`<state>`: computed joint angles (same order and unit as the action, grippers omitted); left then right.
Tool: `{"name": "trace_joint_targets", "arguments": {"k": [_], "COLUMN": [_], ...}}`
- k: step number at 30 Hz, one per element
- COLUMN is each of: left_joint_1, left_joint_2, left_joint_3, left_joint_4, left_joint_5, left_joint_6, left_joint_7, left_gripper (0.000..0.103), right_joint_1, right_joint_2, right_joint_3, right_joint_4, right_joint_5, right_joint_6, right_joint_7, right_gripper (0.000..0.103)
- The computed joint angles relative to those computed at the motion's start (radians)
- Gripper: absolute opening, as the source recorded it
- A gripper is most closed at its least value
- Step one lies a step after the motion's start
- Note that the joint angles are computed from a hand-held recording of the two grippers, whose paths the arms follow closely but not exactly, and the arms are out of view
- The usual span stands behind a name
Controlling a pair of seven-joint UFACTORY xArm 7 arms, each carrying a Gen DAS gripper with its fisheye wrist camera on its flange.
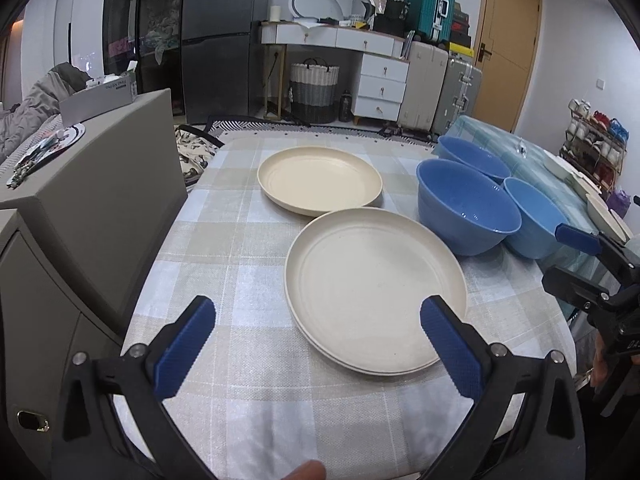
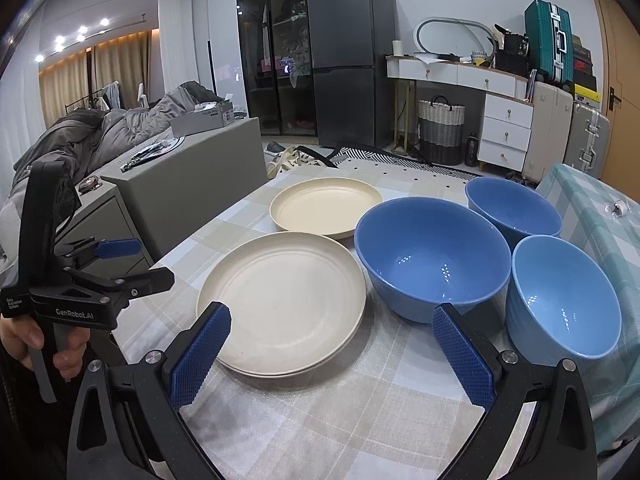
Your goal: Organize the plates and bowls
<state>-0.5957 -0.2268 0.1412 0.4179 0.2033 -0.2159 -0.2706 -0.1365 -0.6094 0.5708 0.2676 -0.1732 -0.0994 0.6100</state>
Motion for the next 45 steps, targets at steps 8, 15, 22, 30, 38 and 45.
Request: {"name": "trace_joint_targets", "arguments": {"k": [8,15,22,30,38,45], "left_joint_1": [0.075,0.155,0.157,0.146,0.124,0.111], "left_joint_2": [-0.073,-0.091,-0.092,-0.091,-0.087,-0.079], "left_joint_3": [-0.058,-0.139,-0.132,-0.114,-0.091,-0.075], "left_joint_4": [-0.074,-0.09,-0.089,-0.083,-0.043,0.004], "left_joint_5": [0.002,-0.018,-0.01,-0.001,-0.001,-0.027], "left_joint_6": [-0.077,-0.098,-0.096,-0.088,-0.052,-0.011], "left_joint_7": [-0.027,-0.027,-0.041,-0.053,-0.06,-0.034], "left_gripper": [0.103,0.103,0.103,0.103,0.103,0.103], "right_joint_1": [0.0,0.012,0.011,0.012,0.012,-0.022], "right_joint_2": [-0.075,-0.096,-0.083,-0.071,-0.036,0.027], "right_joint_3": [0.025,0.03,0.027,0.023,0.009,0.014], "right_joint_4": [-0.041,-0.048,-0.036,-0.03,-0.004,0.08], "right_joint_5": [0.027,0.049,0.053,0.063,0.07,0.067], "right_joint_6": [-0.065,-0.075,-0.075,-0.079,-0.089,-0.061], "right_joint_7": [0.016,0.006,-0.011,-0.026,-0.046,-0.084], "right_gripper": [0.102,0.102,0.102,0.102,0.102,0.102]}}
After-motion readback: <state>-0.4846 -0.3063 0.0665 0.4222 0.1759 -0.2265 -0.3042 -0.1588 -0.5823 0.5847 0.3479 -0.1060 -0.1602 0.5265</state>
